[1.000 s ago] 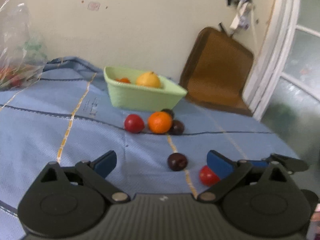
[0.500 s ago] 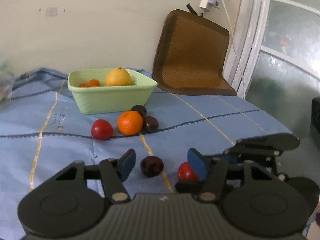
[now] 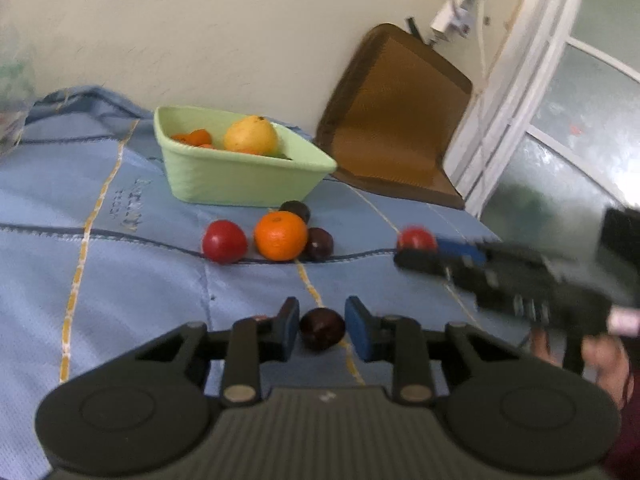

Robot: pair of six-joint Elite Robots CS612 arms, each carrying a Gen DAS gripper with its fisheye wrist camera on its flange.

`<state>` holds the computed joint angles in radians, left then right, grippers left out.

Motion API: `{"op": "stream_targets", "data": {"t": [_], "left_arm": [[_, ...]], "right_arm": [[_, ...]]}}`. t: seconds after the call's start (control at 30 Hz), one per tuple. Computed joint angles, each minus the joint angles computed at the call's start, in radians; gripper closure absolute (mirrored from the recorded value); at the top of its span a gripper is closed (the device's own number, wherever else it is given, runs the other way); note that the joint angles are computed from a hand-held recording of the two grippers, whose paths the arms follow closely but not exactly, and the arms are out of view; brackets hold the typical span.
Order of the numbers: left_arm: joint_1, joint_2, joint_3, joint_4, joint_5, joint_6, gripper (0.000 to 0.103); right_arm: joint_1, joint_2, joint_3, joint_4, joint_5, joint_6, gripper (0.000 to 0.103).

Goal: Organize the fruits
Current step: 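Carry the red and dark tomatoes into the basin and open both grippers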

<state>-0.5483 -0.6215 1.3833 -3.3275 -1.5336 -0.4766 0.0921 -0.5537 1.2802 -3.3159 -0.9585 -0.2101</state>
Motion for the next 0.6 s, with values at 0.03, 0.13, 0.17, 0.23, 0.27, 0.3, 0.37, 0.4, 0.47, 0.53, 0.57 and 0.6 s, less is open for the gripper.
{"op": "stream_targets", "data": {"t": [0.03,0.13,0.17,0.23,0.27,0.3,0.37,0.4,0.47,0.53,0.57,0.6], "left_arm": [[-0.002,0.0,-0.001,0.005,-0.001,0.015,0.073],[-0.014,-0.001,-0.006,0.036,0.036,0.07,0.062],[-0.015,-0.001,-0.011,0.052,0.045,0.074,0.064],[-0.013,0.001,-0.017,0.067,0.058,0.063,0.075],[-0.01,0.001,-0.019,0.07,0.057,0.058,0.078],[-0.004,0.002,-0.026,0.07,0.043,0.045,0.078],[0.004,0.004,-0.041,0.058,0.047,0.045,0.078],[0.007,0.006,-0.054,0.049,0.068,0.057,0.078],[0.014,0.012,-0.087,0.037,0.112,0.084,0.078],[0.024,0.029,-0.134,0.04,0.139,0.1,0.078],[0.032,0.043,-0.169,0.058,0.147,0.102,0.078],[0.038,0.056,-0.197,0.075,0.15,0.103,0.077]], "right_arm": [[-0.002,0.006,-0.01,-0.006,0.001,0.018,0.07],[-0.004,0.019,-0.036,-0.01,0.0,0.052,0.07],[-0.004,0.022,-0.043,-0.008,0.001,0.059,0.07],[-0.004,0.031,-0.061,0.0,0.012,0.07,0.07],[-0.004,0.035,-0.07,0.002,0.017,0.071,0.07],[-0.003,0.039,-0.081,0.003,0.019,0.068,0.07],[0.003,0.054,-0.117,0.012,0.021,0.057,0.07],[0.005,0.062,-0.139,0.017,0.026,0.054,0.07],[0.013,0.084,-0.196,0.036,0.032,0.054,0.07],[0.024,0.111,-0.258,0.064,0.023,0.043,0.07],[0.029,0.123,-0.284,0.077,0.013,0.036,0.07],[0.037,0.138,-0.318,0.099,-0.001,0.027,0.07]]}}
